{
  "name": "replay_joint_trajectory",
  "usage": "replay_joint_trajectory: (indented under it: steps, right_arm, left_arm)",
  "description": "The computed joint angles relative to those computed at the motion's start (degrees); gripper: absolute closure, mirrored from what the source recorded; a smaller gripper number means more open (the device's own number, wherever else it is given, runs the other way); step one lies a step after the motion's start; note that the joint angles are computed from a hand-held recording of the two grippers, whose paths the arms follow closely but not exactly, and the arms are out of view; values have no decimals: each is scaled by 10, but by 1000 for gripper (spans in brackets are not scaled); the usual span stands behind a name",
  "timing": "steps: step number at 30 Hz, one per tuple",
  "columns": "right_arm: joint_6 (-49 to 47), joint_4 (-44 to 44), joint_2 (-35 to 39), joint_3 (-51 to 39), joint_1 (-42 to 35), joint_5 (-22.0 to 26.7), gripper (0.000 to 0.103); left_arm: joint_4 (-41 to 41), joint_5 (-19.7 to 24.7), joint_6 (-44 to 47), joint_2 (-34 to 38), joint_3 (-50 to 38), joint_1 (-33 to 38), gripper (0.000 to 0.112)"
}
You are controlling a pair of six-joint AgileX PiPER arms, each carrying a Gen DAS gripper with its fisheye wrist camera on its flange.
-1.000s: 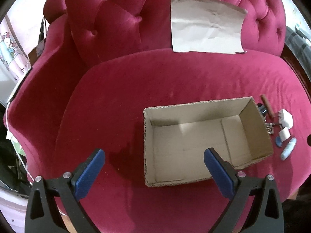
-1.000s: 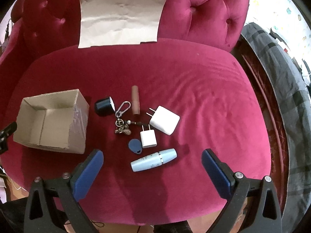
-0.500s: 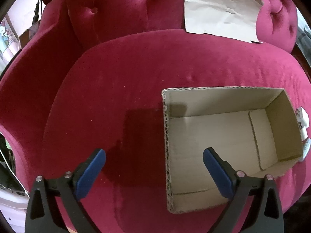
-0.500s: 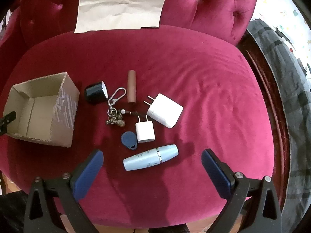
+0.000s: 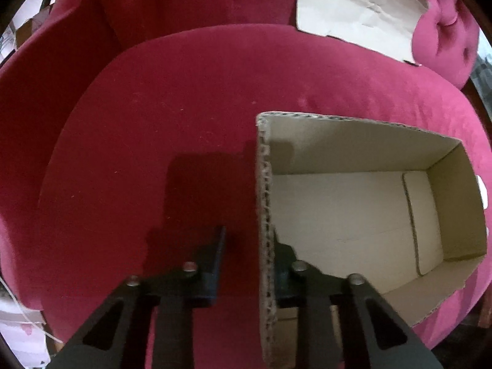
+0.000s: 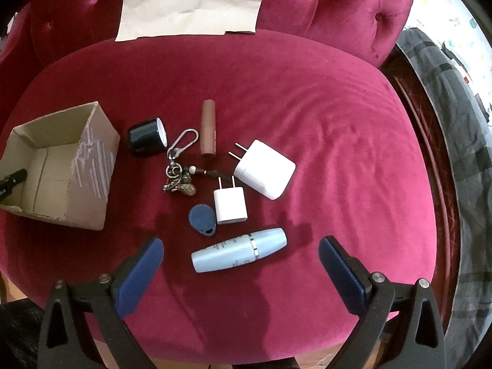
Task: Organize rigid objects
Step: 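Grip the cardboard box side wall with the left gripper, then move the right gripper over the light-blue bottle and close on it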
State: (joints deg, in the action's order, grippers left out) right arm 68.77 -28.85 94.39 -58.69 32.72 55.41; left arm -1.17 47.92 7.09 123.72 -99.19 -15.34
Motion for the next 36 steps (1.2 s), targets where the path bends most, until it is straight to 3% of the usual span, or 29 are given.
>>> replay_joint_trajectory:
  steps: [3, 11, 17, 22, 36]
  right_arm:
    - [-5, 1, 3, -1, -2, -1, 0]
    - [-14, 9, 4, 6, -7, -14, 0]
    - [-25, 21, 6, 28, -19, -48, 0]
    - [-63, 50, -9, 64, -51, -112, 0]
    - [-119, 39, 21, 100, -55, -157, 0]
  left_arm:
    - [-12, -9, 21, -3, 10, -3, 108]
    - [-23, -13, 37, -16, 31, 5, 109]
    - [-26, -12, 41, -3, 15, 9, 109]
    - [-29, -5, 43, 4, 3, 11, 109]
    - [-26, 2, 41, 8, -5, 6, 109]
